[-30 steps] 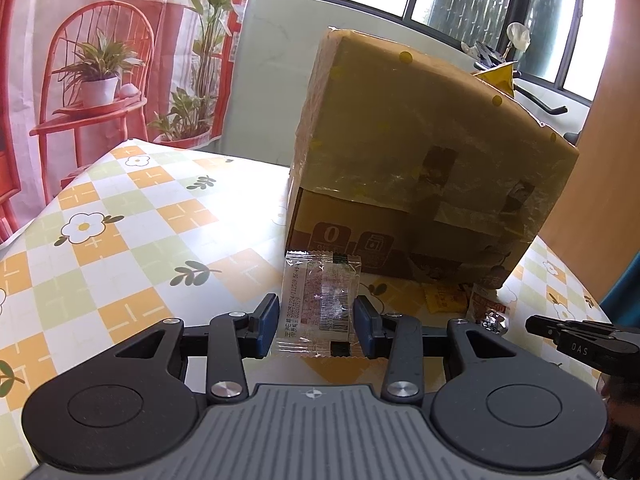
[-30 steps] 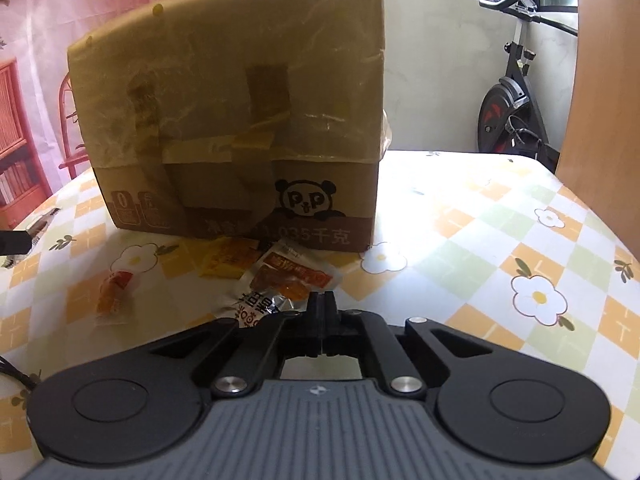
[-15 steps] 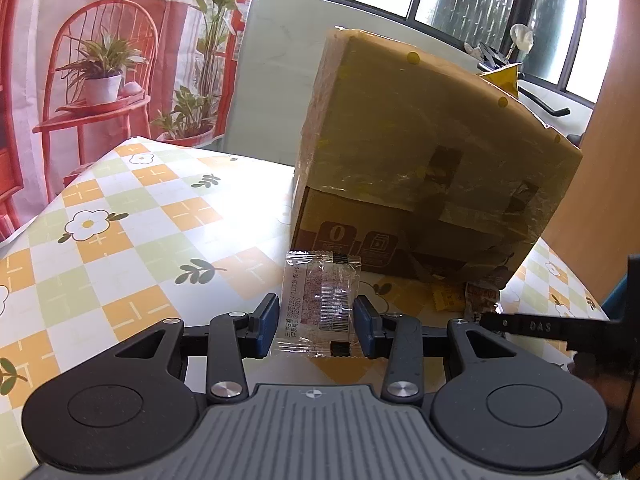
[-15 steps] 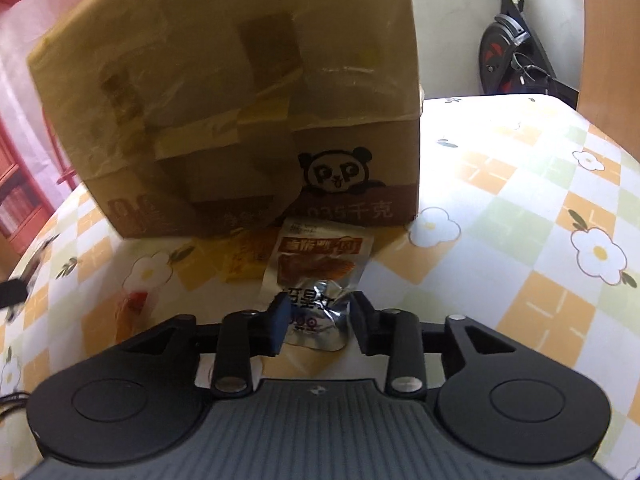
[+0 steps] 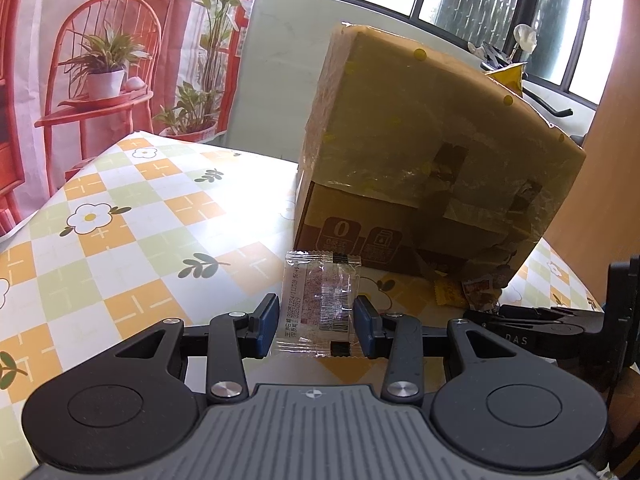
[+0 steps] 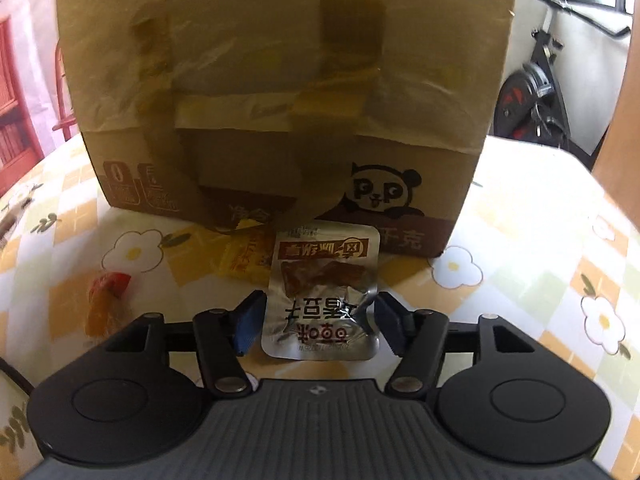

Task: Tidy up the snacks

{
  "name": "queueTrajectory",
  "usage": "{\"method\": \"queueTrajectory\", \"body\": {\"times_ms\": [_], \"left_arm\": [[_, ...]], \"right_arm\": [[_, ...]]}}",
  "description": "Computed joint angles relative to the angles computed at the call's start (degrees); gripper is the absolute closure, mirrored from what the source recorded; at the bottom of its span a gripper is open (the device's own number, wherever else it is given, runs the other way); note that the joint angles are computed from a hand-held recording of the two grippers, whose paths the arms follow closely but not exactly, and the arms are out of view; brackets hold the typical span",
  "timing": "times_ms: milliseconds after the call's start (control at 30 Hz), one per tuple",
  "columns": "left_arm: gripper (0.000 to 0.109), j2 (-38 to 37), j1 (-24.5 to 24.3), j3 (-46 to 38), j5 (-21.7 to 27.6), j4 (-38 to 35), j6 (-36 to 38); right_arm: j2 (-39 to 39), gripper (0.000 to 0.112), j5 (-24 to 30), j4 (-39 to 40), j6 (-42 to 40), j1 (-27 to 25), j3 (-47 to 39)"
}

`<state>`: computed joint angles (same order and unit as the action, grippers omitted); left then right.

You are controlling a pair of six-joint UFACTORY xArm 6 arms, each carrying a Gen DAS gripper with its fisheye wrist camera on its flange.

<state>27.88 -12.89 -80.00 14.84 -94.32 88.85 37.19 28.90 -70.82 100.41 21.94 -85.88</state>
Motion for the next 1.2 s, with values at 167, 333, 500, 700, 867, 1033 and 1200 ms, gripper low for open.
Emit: {"method": "queueTrajectory", "body": {"times_ms": [167, 333, 500, 700, 867, 1033, 1200], "left_arm": [[0.066, -0.01, 0.06, 0.09, -0.12, -0.67, 0.26], [0.066, 0.03, -0.16, 0.24, 0.09, -0.18, -0.14], [0.066, 0.03, 0.00, 0.27, 0.25, -0.18, -0.11], [0.066, -0.58, 0.04, 0.22, 0.46, -3.49, 3.80], [0.066, -2.92, 0.69, -0.72, 2.04, -12.89, 15.42], [0.066, -5.22, 1.60, -3.24, 5.39, -18.68, 21.92], [0.066, -3.04, 0.28, -10.35, 5.79, -16.82, 20.30]], "right_arm": [[-2.19, 0.061, -0.51, -4.31, 4.89, 0.17, 3.35], [-5.76, 0.072, -2.32, -9.93, 16.39, -0.35, 8.55], [-8.49, 0.072, -1.65, -13.97, 22.90, 0.05, 12.18], [-12.51, 0.072, -0.57, -21.02, 31.18, 0.61, 15.63], [-18.18, 0.072, 2.59, -27.44, 34.63, 1.98, 18.75], [-23.27, 0.072, 6.46, -33.20, 33.99, 2.98, 19.50], [-25.06, 0.072, 7.31, -37.86, 31.56, 2.17, 16.60]]}}
